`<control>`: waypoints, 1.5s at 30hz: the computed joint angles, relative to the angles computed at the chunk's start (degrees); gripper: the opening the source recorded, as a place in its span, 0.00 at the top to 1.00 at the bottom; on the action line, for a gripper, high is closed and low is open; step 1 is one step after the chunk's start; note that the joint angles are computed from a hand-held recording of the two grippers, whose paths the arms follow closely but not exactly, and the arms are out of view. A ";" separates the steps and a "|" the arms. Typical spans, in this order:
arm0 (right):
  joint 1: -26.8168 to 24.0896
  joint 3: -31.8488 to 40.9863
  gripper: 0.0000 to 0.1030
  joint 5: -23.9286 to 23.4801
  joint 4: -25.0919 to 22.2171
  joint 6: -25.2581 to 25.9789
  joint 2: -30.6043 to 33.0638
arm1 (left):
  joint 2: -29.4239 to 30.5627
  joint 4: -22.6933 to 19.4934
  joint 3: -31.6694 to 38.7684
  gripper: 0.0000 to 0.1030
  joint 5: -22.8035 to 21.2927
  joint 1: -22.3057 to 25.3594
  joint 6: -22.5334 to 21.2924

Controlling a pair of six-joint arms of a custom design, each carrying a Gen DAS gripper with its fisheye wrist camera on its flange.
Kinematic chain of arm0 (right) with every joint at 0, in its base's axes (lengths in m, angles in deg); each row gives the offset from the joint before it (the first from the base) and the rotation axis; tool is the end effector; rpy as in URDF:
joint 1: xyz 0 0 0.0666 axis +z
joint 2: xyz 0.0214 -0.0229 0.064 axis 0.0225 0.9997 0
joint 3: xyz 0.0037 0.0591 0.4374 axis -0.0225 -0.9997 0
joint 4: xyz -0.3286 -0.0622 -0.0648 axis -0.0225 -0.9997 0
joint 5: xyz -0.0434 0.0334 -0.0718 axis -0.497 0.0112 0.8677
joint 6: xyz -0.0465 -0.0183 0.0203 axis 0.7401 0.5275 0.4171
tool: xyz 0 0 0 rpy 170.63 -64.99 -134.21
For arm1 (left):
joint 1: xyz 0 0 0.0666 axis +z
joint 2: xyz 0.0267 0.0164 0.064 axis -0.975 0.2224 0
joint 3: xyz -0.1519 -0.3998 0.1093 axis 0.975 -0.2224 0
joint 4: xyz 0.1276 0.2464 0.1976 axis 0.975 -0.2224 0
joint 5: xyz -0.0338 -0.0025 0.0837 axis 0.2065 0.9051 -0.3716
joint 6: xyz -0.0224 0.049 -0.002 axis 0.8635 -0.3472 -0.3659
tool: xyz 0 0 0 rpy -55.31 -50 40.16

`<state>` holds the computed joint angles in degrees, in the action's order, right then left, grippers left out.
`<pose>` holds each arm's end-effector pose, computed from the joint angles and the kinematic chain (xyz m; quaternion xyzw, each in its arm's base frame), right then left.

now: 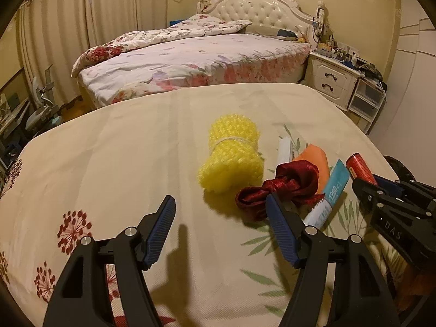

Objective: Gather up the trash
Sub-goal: 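Close the right gripper around the red can, then grasp the yellow foam fruit net with the left gripper while the right holds the can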

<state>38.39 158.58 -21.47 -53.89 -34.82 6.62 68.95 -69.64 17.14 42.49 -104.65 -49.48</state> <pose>0.3719 0.2719 0.3822 -0.1634 0.9274 0.0515 0.3326 0.3230 -0.1521 0.3908 -0.0821 0.9265 0.0287 0.3660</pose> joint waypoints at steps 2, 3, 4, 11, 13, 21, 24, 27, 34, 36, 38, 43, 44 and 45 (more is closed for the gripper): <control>0.01 -0.22 0.77 -0.08 0.12 -0.02 -0.12 | 0.29 0.21 0.17 0.35 0.56 -0.05 -0.47; 0.04 -0.17 0.77 -0.11 0.11 -0.09 -0.09 | 0.33 0.36 0.15 0.35 0.85 -0.13 -0.68; 0.13 -0.12 0.77 -0.02 0.11 -0.15 -0.03 | 0.23 0.58 -0.01 0.36 1.02 -0.11 -0.86; 0.10 -0.07 0.77 -0.20 0.12 -0.13 0.00 | 0.67 0.73 -0.09 0.84 5.07 0.41 -1.96; 0.08 0.01 0.77 -0.21 0.07 -0.04 0.03 | 0.57 0.90 -0.17 0.92 5.41 0.32 -2.29; 0.39 0.21 0.77 -0.32 0.10 -0.31 0.24 | -0.23 0.77 -0.79 0.96 4.98 0.60 -1.26; 0.39 0.20 0.77 -0.24 0.13 -0.22 0.28 | -0.63 0.09 -0.82 0.90 5.53 1.52 -0.10; 0.31 0.24 0.77 -0.30 0.18 -0.19 0.34 | -1.47 0.09 -0.67 0.71 4.83 1.53 0.47; -0.15 0.72 0.77 -0.51 0.13 0.11 0.72 | -0.99 0.57 0.59 0.55 4.55 1.77 -0.19; -0.18 0.83 0.77 -0.47 0.11 0.17 0.81 | -0.57 0.74 1.24 0.52 4.72 1.98 -0.32; -0.39 0.94 0.77 -0.63 -0.05 0.40 0.73 | 0.06 0.99 2.05 0.45 4.17 1.96 -0.85; -0.44 1.21 0.77 -0.75 -0.06 0.39 1.00 | 1.70 1.43 3.38 0.39 4.59 2.84 -1.27; -0.50 1.43 0.77 -0.82 -0.21 0.43 1.08 | 2.11 1.53 3.61 0.39 4.73 3.06 -1.36; -0.56 1.68 0.77 -0.89 -0.22 0.50 1.30 | 2.71 1.48 3.85 0.39 5.02 3.33 -1.53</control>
